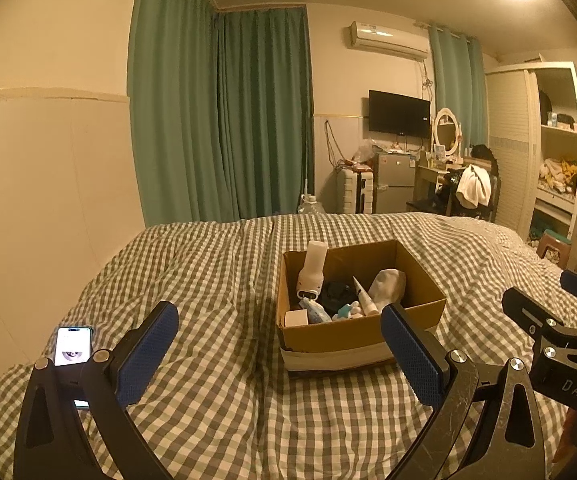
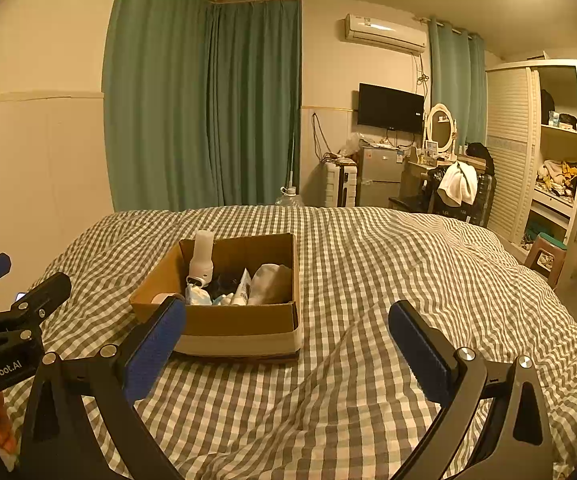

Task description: Organize objects

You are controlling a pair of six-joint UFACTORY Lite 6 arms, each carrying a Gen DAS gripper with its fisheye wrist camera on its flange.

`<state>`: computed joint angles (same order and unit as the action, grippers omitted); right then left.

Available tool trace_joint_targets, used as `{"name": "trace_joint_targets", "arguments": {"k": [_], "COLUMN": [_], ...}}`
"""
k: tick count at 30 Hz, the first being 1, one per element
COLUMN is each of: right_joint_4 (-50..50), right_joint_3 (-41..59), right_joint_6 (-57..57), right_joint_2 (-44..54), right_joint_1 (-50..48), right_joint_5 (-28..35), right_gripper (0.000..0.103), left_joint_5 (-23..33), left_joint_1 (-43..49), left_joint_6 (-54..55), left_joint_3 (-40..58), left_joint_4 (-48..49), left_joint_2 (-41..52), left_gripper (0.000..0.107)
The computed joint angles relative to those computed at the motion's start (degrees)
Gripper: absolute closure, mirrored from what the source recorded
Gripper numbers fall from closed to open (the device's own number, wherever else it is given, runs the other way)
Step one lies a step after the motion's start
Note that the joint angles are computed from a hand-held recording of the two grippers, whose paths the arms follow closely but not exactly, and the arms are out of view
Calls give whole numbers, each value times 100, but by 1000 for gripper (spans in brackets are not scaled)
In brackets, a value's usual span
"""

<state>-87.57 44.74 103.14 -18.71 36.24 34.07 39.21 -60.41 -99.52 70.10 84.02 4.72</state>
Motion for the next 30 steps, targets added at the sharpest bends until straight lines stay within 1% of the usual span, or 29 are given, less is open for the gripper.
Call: {"name": "trace_joint_targets", "arguments": {"k": [10,11,14,30], "right_joint_4": [42,43,46,37], "right_joint_3": [20,28,31,81], "right_joint_6": [-20,-22,-16,4], "right_joint_2": [44,52,57,205], "right_joint_1": [-13,-15,-4,23], "right_joint_5": [-37,-39,-26,-40], "right_gripper": [1,1,1,1], "left_joint_5": [24,118,137,149], "left_joint_1": [8,-29,-44,-30], "left_joint_6": [104,107,107,90], "left_joint_3": [81,116,116,106], "left_joint_4": [-82,-126,-122,-161], "left_joint_2": [45,69,75,117], "left_gripper": [4,4,4,4]}}
